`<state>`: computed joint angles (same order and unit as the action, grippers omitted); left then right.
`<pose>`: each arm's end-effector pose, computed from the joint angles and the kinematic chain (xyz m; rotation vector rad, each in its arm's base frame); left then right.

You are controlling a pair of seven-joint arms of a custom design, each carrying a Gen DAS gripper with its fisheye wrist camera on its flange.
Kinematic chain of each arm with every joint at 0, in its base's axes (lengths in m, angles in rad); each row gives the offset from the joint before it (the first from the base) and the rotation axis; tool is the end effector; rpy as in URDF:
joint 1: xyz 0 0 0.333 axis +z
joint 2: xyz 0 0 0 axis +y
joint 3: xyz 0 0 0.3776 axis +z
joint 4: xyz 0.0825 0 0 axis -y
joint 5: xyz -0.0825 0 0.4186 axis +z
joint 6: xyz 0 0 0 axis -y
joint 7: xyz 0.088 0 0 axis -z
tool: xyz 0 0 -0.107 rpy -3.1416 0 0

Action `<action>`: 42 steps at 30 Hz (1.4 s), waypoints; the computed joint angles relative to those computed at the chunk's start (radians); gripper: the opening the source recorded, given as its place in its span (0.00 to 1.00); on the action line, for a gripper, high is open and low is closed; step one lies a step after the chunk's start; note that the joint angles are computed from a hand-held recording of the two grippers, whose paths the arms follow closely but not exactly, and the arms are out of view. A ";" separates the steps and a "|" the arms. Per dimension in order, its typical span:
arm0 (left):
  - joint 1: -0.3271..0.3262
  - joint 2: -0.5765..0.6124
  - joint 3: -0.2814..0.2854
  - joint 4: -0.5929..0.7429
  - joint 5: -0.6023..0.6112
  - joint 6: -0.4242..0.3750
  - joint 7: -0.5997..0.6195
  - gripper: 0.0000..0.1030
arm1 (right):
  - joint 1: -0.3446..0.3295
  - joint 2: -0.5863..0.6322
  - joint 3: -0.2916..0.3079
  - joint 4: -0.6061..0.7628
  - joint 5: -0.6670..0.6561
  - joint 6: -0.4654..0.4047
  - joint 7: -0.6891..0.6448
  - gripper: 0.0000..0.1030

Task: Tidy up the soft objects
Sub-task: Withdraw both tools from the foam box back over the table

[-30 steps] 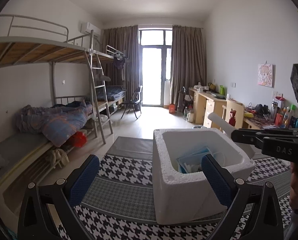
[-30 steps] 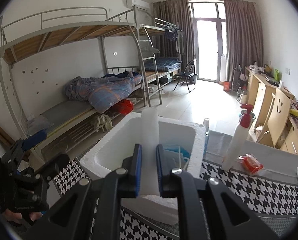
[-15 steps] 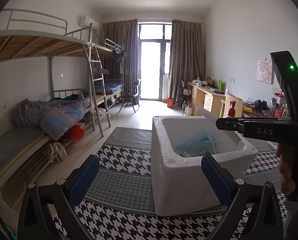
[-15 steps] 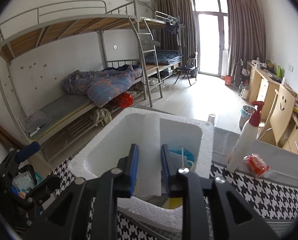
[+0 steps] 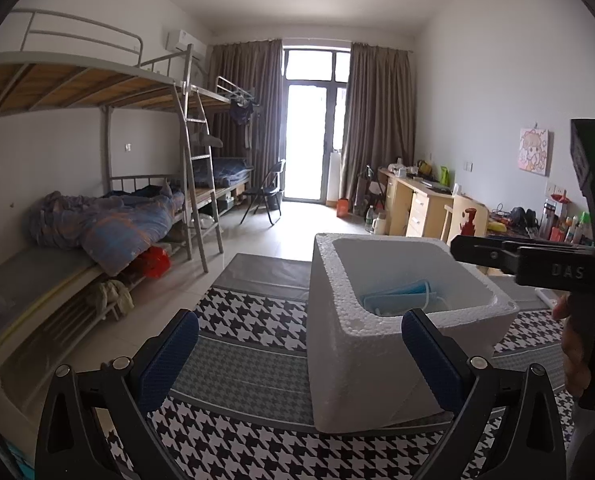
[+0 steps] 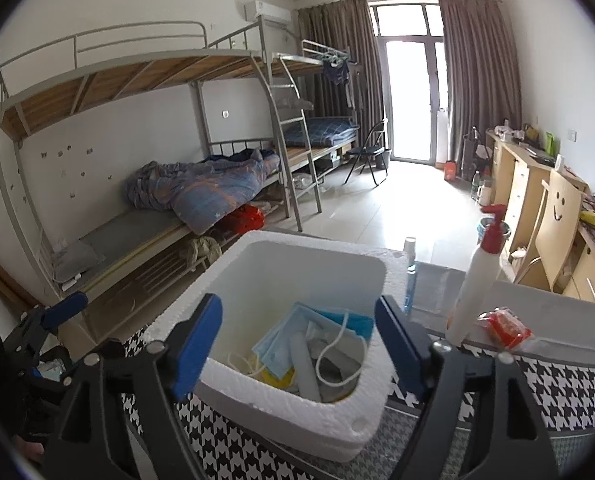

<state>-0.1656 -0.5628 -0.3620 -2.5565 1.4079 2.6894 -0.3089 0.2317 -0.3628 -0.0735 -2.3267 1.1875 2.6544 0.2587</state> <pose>0.3370 -0.2523 0.5273 -1.5932 1.3466 -0.9821 0.4897 0.0478 0.5875 -1.8498 1.0210 -0.4418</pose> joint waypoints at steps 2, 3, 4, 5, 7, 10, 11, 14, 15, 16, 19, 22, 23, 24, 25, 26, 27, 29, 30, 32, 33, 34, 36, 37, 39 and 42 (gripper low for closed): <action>-0.004 0.006 -0.004 0.006 -0.005 -0.005 0.015 0.99 | 0.000 -0.013 -0.007 -0.007 0.012 0.001 -0.009 0.84; -0.003 0.005 -0.007 0.006 0.000 -0.006 0.008 0.99 | -0.001 -0.020 -0.011 -0.010 0.021 0.003 -0.014 0.87; -0.004 0.005 -0.007 0.007 0.009 0.000 -0.003 0.99 | -0.001 -0.025 -0.017 -0.014 0.032 0.002 -0.021 0.89; -0.005 0.006 -0.006 0.008 0.015 0.005 -0.010 0.99 | -0.001 -0.035 -0.022 -0.019 0.045 0.003 -0.029 0.94; -0.008 0.008 -0.009 0.014 0.023 0.008 -0.014 0.99 | -0.004 -0.047 -0.027 -0.027 0.063 0.010 -0.040 0.99; -0.017 0.016 -0.016 0.026 0.025 0.002 -0.004 0.99 | -0.010 -0.063 -0.024 -0.040 0.066 0.037 -0.052 0.99; -0.019 0.018 -0.018 0.029 0.030 0.002 -0.008 0.99 | -0.013 -0.072 -0.024 -0.047 0.064 0.044 -0.051 0.99; -0.028 0.018 -0.022 0.034 0.037 0.001 -0.007 0.99 | -0.009 -0.097 -0.034 -0.068 0.081 0.053 -0.073 0.99; -0.031 0.019 -0.024 0.036 0.037 -0.001 -0.003 0.99 | -0.008 -0.107 -0.038 -0.077 0.092 0.062 -0.088 0.99; -0.036 0.020 -0.027 0.039 0.036 -0.003 0.003 0.99 | -0.006 -0.116 -0.039 -0.086 0.102 0.073 -0.100 0.99; -0.047 0.025 -0.032 0.047 0.035 -0.004 0.007 0.99 | -0.003 -0.143 -0.050 -0.108 0.126 0.082 -0.126 0.99; -0.056 0.026 -0.041 0.053 0.035 -0.010 0.011 0.99 | -0.002 -0.168 -0.053 -0.131 0.163 0.113 -0.170 0.99; -0.059 0.026 -0.043 0.055 0.036 -0.011 0.011 0.99 | -0.004 -0.176 -0.055 -0.139 0.167 0.118 -0.177 0.99; -0.063 0.025 -0.045 0.057 0.039 -0.011 0.008 0.99 | -0.006 -0.183 -0.057 -0.145 0.168 0.118 -0.178 0.99; -0.065 0.025 -0.049 0.058 0.041 -0.012 0.004 0.99 | -0.009 -0.189 -0.059 -0.150 0.166 0.117 -0.176 0.99; -0.068 0.025 -0.050 0.059 0.044 -0.012 0.001 0.99 | -0.012 -0.196 -0.058 -0.156 0.164 0.120 -0.172 0.99; -0.072 0.025 -0.052 0.059 0.045 -0.012 0.001 0.99 | -0.014 -0.202 -0.061 -0.161 0.164 0.122 -0.177 0.99; -0.078 0.025 -0.055 0.061 0.049 -0.011 -0.004 0.99 | -0.015 -0.222 -0.065 -0.180 0.174 0.133 -0.198 0.99; -0.082 0.025 -0.058 0.060 0.048 -0.013 -0.004 0.99 | -0.015 -0.232 -0.067 -0.188 0.179 0.138 -0.206 0.99; -0.088 0.024 -0.061 0.059 0.053 -0.014 -0.009 0.99 | -0.017 -0.252 -0.072 -0.206 0.184 0.139 -0.214 0.99; -0.091 0.021 -0.065 0.058 0.056 -0.016 -0.017 0.99 | -0.017 -0.258 -0.078 -0.212 0.188 0.138 -0.222 0.99; -0.094 0.020 -0.067 0.057 0.056 -0.018 -0.020 0.99 | -0.019 -0.269 -0.083 -0.222 0.193 0.136 -0.231 0.99; -0.098 0.017 -0.069 0.057 0.064 -0.019 -0.037 0.99 | -0.024 -0.285 -0.086 -0.237 0.201 0.139 -0.243 0.99; -0.102 0.015 -0.069 0.055 0.065 -0.018 -0.043 0.99 | -0.027 -0.291 -0.086 -0.244 0.204 0.141 -0.247 0.99; -0.108 0.013 -0.071 0.053 0.063 -0.020 -0.042 0.99 | -0.030 -0.307 -0.093 -0.259 0.217 0.142 -0.266 0.99; -0.116 0.017 -0.083 0.054 0.064 -0.030 -0.054 0.99 | -0.035 -0.324 -0.095 -0.279 0.241 0.145 -0.296 0.99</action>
